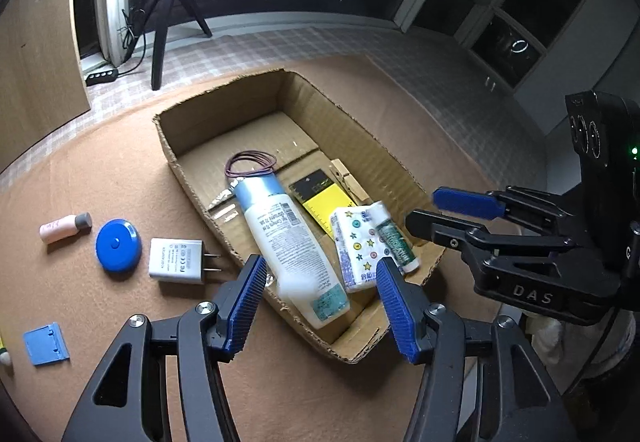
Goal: Organize objects
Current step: 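Carry the eraser and glue stick into the box with both tools and release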
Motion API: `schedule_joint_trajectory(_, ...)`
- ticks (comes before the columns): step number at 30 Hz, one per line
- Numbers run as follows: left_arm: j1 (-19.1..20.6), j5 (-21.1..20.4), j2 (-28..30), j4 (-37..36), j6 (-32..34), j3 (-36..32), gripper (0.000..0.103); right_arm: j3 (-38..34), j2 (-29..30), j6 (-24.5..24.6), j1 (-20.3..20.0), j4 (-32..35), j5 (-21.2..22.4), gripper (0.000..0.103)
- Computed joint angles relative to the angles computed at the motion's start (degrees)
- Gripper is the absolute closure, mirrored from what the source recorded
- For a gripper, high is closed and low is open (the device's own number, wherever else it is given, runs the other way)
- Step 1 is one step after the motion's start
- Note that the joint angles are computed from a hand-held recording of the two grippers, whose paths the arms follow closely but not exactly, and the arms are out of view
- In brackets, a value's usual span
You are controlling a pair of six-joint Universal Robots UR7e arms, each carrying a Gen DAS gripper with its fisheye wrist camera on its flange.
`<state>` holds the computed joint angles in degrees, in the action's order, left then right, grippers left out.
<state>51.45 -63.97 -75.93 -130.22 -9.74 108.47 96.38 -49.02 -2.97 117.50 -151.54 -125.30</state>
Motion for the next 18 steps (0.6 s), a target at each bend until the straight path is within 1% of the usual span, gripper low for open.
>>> schedule_joint_trajectory(1,-0.05,0.32,-0.38,-0.02,0.00,0.20,0.042,0.09,-0.02,-0.02,0.08,-0.33,-0.04,0.059)
schedule_joint_trajectory(3,-0.05,0.87,-1.16,0.24,-0.08,0.52,0.042,0.07,0.02,0.22,0.16,-0.37,0.16,0.058)
schedule_joint_trajectory(7,0.30,1.69,-3.83,0.92,-0.76,1.81,0.042,0.25,-0.27,1.49,0.13,0.20,2.06,0.054)
schedule_joint_trajectory(14,1.09,4.73,-10.13,4.08,-3.68,4.82,0.042,0.77,0.25,2.12,1.06,0.02,3.10,0.053)
schedule_joint_trajectory(18,2.29,6.78,-15.17,7.03,-6.01,6.67,0.043,1.49,0.61,1.88,1.79,-0.56,4.52,0.053)
